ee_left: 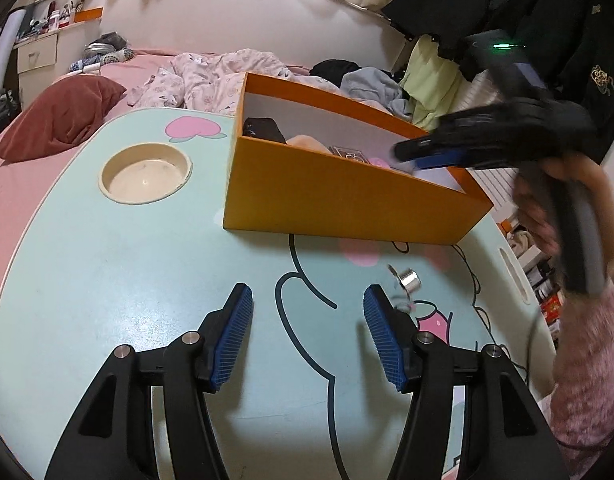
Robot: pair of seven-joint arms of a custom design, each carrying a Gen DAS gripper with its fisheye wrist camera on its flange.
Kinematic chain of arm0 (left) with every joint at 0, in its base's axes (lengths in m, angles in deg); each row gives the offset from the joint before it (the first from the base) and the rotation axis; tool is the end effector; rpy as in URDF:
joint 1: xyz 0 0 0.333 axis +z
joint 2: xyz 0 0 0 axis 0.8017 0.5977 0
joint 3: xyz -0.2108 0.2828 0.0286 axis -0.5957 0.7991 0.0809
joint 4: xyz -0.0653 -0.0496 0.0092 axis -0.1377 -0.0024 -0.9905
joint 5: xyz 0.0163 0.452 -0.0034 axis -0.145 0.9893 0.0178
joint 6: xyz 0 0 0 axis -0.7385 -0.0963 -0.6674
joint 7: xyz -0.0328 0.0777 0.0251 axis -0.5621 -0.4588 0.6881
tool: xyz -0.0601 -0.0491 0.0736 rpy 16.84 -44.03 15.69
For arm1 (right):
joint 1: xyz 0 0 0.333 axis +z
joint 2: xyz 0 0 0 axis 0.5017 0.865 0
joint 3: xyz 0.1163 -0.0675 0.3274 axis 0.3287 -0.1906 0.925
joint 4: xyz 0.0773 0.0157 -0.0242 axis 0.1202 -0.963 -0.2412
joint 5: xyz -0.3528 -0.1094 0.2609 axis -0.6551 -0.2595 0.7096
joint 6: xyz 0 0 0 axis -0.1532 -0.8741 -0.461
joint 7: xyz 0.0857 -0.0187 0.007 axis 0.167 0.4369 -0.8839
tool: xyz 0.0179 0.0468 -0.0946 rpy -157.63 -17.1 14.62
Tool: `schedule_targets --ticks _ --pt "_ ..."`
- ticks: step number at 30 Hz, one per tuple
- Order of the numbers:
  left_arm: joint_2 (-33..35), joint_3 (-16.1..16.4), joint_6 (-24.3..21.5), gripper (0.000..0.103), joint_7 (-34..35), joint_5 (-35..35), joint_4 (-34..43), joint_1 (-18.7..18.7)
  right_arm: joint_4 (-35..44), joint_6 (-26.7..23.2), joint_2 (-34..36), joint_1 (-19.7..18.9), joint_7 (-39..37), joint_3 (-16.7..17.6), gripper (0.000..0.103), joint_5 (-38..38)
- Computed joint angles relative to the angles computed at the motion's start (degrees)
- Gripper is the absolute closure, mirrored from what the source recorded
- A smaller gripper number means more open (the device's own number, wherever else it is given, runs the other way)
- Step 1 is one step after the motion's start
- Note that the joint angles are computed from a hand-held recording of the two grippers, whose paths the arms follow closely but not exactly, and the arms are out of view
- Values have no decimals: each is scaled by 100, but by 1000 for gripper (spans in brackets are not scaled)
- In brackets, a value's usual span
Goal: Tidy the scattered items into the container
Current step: 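Lift the metal ornament out and set it on the table, open left gripper, then grasp the pink egg-shaped item in the box with the right gripper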
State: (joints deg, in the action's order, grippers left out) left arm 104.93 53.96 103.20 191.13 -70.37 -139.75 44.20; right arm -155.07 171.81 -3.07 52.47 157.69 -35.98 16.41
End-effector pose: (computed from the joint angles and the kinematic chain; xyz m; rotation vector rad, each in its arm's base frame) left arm 0.5982 -0.3940 0.4041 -1.5703 2.3570 -1.2168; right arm 0.6878 0.3259 0.4802 -1.7256 2.0716 -0.1995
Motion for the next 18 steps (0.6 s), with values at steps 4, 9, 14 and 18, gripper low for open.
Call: schedule_targets --ticks 4,9,14,18 --pt "13 -135 32 44 122 -147 -9 109 518 -460 379 -43 -20 -14 75 104" --pt "-2 -39 135 44 38 -32 -42 -8 947 -927 673 -134 -440 83 72 410" --pt "-52 167 209 44 -272 348 -86 -214 1015 -1063 714 182 -96 -174 84 -204" --pt "-42 2 214 44 -265 351 -116 -44 830 -851 627 211 33 -187 84 -402"
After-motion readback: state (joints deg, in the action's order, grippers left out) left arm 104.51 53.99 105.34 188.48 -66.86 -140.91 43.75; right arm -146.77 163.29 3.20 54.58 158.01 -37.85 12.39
